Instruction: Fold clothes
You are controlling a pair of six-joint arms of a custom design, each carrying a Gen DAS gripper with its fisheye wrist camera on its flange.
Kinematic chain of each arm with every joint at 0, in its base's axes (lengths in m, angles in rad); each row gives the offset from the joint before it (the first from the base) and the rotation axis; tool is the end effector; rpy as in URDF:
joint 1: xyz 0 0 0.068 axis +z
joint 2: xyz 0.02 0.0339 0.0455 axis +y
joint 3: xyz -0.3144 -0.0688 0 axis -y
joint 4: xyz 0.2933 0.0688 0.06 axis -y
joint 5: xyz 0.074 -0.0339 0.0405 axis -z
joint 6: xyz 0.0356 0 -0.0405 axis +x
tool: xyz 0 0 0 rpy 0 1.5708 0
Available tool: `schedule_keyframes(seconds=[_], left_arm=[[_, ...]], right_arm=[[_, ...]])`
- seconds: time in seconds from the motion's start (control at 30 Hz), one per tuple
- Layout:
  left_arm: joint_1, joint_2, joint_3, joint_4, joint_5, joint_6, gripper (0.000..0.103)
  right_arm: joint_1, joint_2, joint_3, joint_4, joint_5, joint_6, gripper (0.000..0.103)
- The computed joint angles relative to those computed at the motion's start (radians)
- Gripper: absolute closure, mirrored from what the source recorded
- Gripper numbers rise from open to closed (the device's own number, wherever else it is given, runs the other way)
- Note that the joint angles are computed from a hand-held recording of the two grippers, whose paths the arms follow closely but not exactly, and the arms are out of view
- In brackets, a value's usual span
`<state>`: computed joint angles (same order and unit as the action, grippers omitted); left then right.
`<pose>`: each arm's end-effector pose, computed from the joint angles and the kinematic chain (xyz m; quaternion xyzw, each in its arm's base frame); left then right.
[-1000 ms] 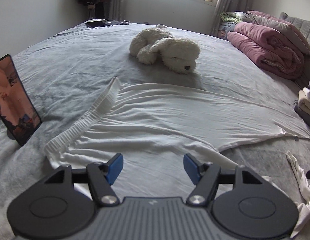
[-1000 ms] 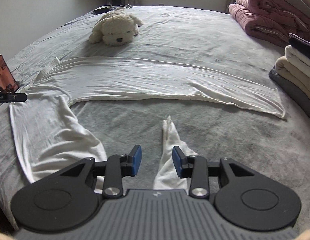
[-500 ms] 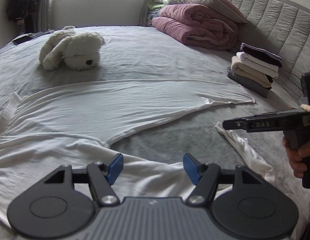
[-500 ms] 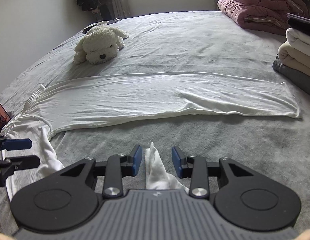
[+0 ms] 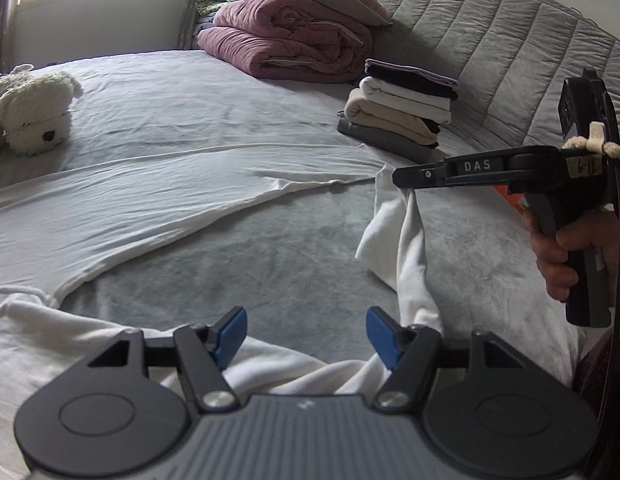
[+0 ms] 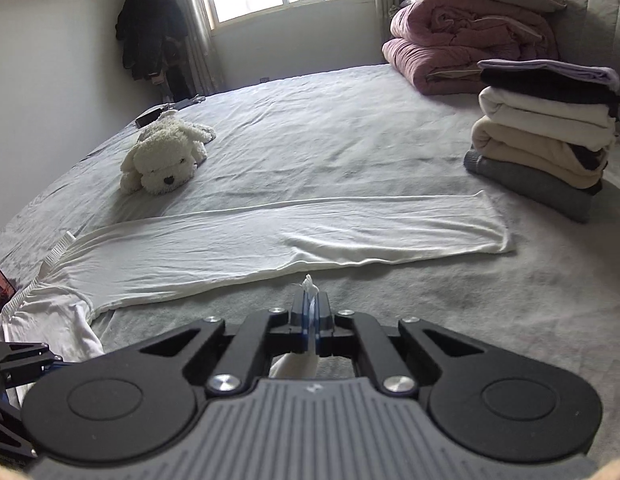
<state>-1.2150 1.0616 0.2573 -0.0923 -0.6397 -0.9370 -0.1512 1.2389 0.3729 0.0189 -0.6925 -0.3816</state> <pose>0.0817 -0.1589 0.1382 0.0211 0.9016 -0.1354 0.4102 0.2213 -0.0107 0.1502 -0.2205 0.8601 0.2185 0.4048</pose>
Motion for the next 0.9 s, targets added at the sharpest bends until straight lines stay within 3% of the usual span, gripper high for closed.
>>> schedule_keyframes(seconds=[0.17,0.43,0.57,0.73,0.9], left_arm=[[-0.026,0.058,0.015,0.064,0.021,0.038,0.036],[-0.071,0.143,0.027,0.184,0.045,0.141,0.042],[-0.092,0.162,0.022,0.238,0.056,0.199,0.049],[-0.098,0.209,0.022,0.306,0.094,0.26,0.052],[-0.108,0.283,0.049,0.302,0.097,0.288,0.06]], right_arm=[[-0.198,-0.027,0.024,-0.113,-0.08,-0.116,0.101],[-0.436,0.074,0.103,-0.291,-0.163,-0.307,0.101],[-0.398,0.1,0.096,-0.223,-0.115,-0.266,0.101],[-0.297,0.13,0.085,-0.032,-0.076,-0.123,0.102],[-0.22,0.162,0.114,-0.059,-0.03,-0.086,0.099]])
